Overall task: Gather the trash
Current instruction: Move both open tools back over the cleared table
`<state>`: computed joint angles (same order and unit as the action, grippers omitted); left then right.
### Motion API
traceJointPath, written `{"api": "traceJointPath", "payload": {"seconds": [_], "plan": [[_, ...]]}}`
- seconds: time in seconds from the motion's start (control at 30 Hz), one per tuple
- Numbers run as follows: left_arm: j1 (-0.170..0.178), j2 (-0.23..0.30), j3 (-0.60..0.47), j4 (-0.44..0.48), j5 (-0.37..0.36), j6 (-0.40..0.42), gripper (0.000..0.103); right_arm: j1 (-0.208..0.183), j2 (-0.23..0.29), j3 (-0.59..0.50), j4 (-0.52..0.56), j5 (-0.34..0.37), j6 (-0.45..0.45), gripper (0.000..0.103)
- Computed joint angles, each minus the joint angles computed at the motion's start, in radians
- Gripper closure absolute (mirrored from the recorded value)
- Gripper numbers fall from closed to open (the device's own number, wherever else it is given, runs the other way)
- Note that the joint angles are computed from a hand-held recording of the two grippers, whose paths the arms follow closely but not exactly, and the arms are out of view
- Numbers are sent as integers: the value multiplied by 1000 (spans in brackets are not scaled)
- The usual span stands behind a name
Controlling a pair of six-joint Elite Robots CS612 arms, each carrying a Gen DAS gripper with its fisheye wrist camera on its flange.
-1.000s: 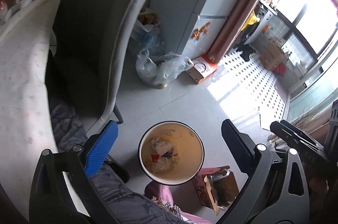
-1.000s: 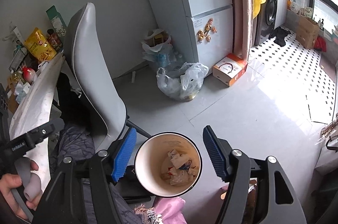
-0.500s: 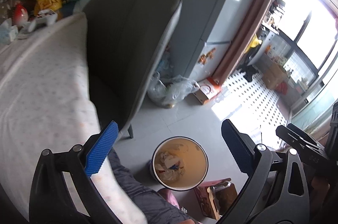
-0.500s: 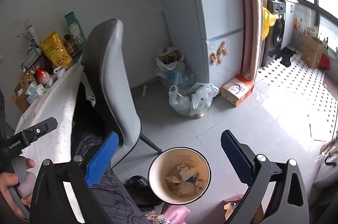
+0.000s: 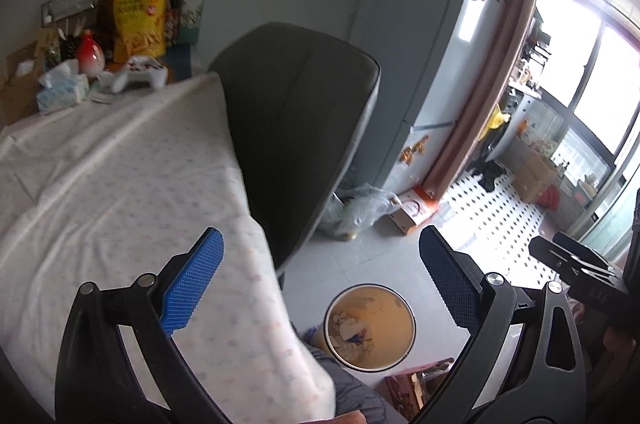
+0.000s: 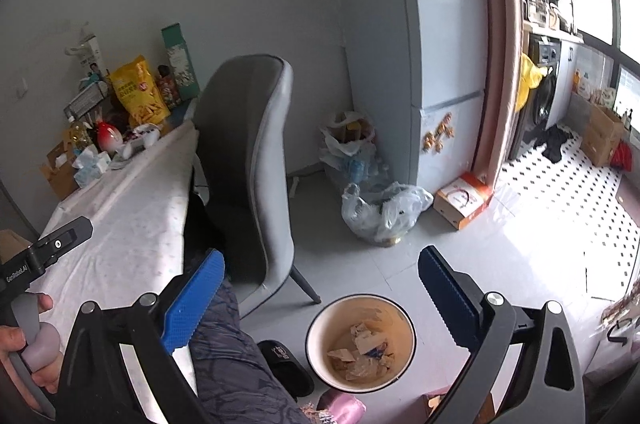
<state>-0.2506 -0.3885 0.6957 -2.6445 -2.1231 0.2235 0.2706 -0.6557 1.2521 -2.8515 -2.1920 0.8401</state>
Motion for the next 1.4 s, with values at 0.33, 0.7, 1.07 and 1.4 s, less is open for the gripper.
{"api": "traceJointPath", "payload": {"seconds": [0.33, 0.7, 1.07, 1.4], "plan": [[34, -63, 106, -174, 32, -19, 6, 40, 15, -71, -32, -28, -75, 8], [73, -112, 189, -294, 33, -64, 6, 78, 31, -130, -58, -54, -128, 8], [94, -150, 261, -366, 61, -88, 6, 97, 55, -166, -114, -22, -176, 8], [103, -161, 293, -396, 75, -107, 6, 103, 72, -183, -120, 11, -203, 8]]}}
